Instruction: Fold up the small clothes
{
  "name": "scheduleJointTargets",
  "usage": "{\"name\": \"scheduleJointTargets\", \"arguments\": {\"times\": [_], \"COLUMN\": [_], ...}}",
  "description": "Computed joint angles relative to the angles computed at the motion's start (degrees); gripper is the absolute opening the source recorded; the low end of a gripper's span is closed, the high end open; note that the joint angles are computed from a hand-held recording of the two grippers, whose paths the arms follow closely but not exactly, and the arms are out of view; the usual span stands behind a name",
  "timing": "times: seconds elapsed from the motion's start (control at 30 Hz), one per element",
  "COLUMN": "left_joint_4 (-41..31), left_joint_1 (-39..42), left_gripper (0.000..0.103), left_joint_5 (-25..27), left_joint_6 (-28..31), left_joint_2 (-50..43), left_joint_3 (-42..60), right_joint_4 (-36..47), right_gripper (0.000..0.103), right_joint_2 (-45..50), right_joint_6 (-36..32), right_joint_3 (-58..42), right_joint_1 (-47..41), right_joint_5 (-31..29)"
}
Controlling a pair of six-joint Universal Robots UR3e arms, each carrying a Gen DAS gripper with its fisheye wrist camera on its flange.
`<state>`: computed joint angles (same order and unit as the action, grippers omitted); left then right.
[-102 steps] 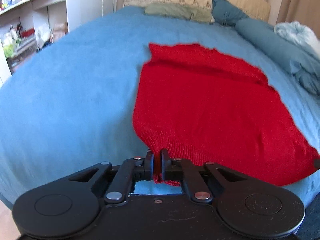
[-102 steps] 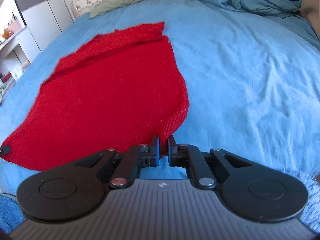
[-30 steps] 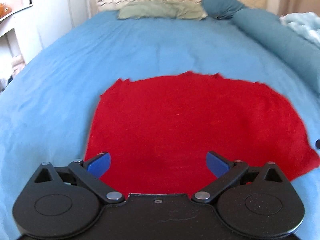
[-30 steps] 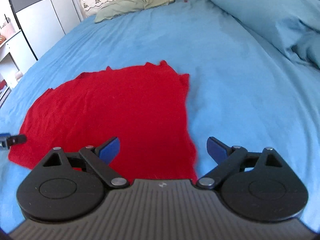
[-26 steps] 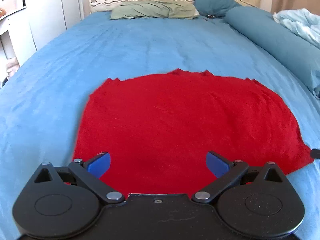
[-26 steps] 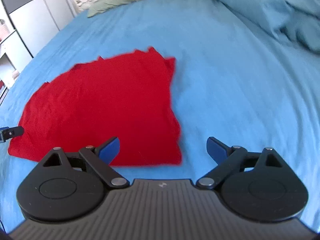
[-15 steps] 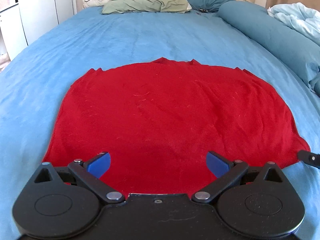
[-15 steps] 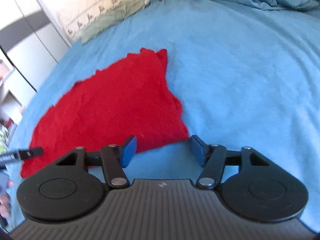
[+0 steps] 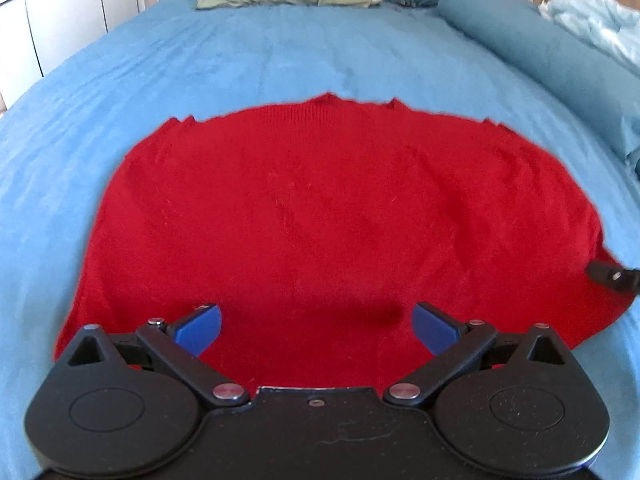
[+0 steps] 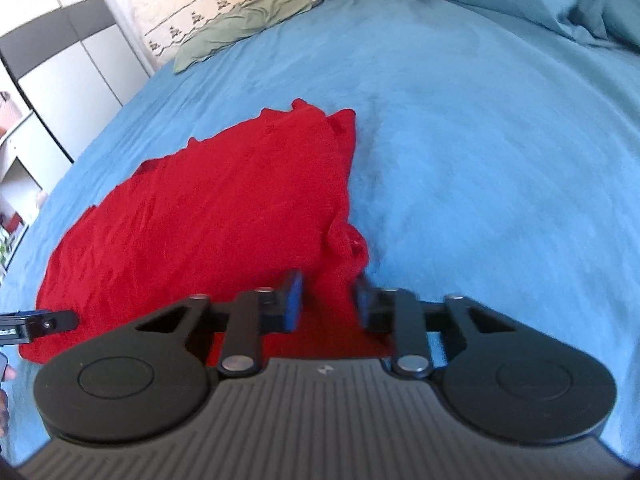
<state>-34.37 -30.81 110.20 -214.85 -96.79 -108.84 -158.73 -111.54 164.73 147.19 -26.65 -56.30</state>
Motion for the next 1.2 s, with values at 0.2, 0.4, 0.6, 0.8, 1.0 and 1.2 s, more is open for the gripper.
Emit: {"name": "scheduleJointTargets", "arguments": {"times": [0.2,0.4,0.6,0.8,1.0,1.2], "left_joint_4": [1.2,2.9,-0.8,-7.2,-12.2,-10.5], "left_joint_1": [0.1,1.5,2.7,6.9,13.6,12.6], "left_gripper": [0.103,0.103,0.102,0.102,0.102,0.102], "left_joint_5": [0.2,-1.8,-0.6,-2.9,-9.3,-8.5], "left_joint_6": [0.3,2.2,6.0,9.3,12.0,10.1], "left_joint_2": [-2.4,0.0,13.6,33.2,50.9,52.3], "left_joint_3": [0.1,-2.6,-10.7,-24.4,-34.7,-34.0], "right_joint_4": [0.7,11.3,17.1,32.8,31.5,13.3], "right_gripper": [0.023,0.022,0.022,0.022,0.056,0.098], "right_joint_2": [0.4,5.3,28.3,59.6,65.5,44.9], "right_joint_6": [7.4,18.4,25.4,23.4,22.2,19.7], "right_joint_3": [-6.7,-26.8,-60.1,-93.9,-97.1,-71.3], "right_joint_1": [9.1,19.7,43.5,61.4,65.3,60.5], "right_joint_5": [-9.2,-9.0,-9.4,-11.0,-15.2,-16.7]}}
